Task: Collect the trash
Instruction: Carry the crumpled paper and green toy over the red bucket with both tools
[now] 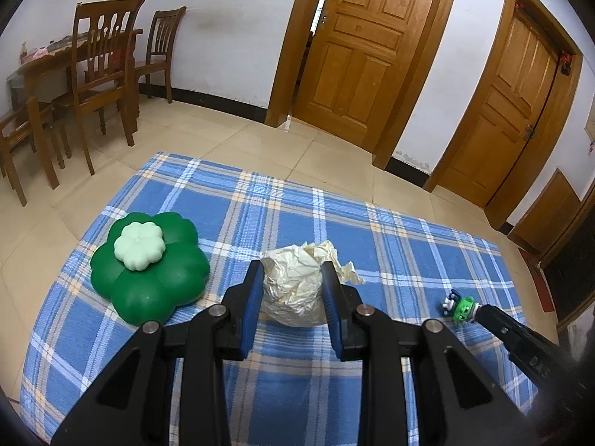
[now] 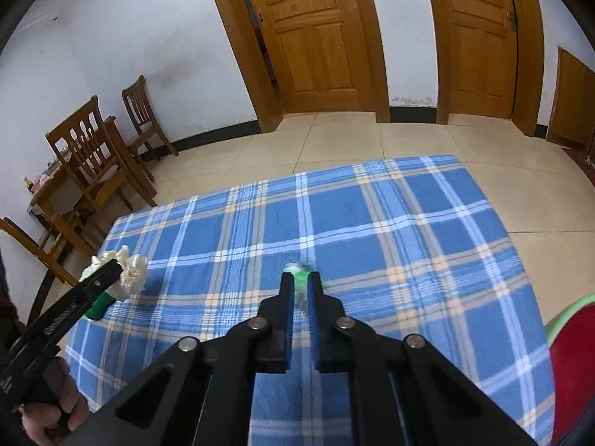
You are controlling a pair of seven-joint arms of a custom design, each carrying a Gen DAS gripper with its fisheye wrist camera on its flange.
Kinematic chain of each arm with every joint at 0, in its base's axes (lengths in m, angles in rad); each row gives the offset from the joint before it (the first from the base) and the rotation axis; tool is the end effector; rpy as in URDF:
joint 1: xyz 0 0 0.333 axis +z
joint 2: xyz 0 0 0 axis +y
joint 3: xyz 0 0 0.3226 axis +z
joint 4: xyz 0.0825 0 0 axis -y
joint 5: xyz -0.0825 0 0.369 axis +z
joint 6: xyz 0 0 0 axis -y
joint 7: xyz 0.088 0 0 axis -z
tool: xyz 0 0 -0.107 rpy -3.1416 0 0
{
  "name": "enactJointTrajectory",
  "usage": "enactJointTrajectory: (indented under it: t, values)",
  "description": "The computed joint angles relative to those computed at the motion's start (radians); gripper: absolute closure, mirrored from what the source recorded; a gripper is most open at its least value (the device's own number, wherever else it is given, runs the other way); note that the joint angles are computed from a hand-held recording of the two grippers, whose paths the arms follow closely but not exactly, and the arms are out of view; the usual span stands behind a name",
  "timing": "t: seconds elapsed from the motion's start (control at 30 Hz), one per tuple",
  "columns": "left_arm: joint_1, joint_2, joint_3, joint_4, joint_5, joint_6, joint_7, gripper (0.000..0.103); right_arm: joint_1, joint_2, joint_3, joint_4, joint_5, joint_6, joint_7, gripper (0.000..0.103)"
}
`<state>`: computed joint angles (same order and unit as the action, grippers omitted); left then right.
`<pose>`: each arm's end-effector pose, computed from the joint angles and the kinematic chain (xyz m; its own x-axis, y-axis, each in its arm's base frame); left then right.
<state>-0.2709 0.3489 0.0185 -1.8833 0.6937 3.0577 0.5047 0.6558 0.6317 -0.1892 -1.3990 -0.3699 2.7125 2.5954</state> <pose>0.6230 -0.2140 0.4239 0.0375 -0.9714 0.2343 -0.6744 -0.1976 -0.7114 0.6531 0.3859 0.4295 -0.1017 -0.9652 -0.2409 -0.7254 0.2377 -0.6459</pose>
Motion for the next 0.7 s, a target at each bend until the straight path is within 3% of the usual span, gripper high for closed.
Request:
enactJointTrajectory:
  t: [0.23, 0.27, 0.33, 0.37, 0.57, 0.7]
  values:
    - [-0.003, -0.006, 0.0, -0.008, 0.001, 0.016, 0.004, 0.072, 0.028, -0.067, -0.034, -0.093, -0.058, 0.061, 0.064, 0.094]
    - [-0.003, -0.005, -0.001, -0.008, -0.001, 0.015, 0.007, 0.072, 0.019, -0.063, -0.026, -0.089, -0.052, 0.059, 0.059, 0.089]
    - [0.003, -0.003, -0.01, -0.008, -0.011, 0.012, 0.018, 0.072, 0.013, -0.054, -0.023, -0.08, -0.048, 0.054, 0.061, 0.07]
    - [0.003, -0.004, -0.011, -0.009, -0.014, 0.014, 0.022, 0.072, 0.008, -0.049, -0.021, -0.079, -0.045, 0.059, 0.06, 0.068]
    - [-0.006, -0.002, -0.005, -0.008, -0.02, 0.011, 0.026, 0.072, -0.042, 0.024, 0.032, 0.015, 0.037, -0.024, -0.027, 0.068]
    - [0.0, 0.002, -0.015, -0.004, -0.035, 0.002, 0.039, 0.072, -0.046, 0.057, 0.037, 0.057, 0.065, -0.049, -0.063, 0.068]
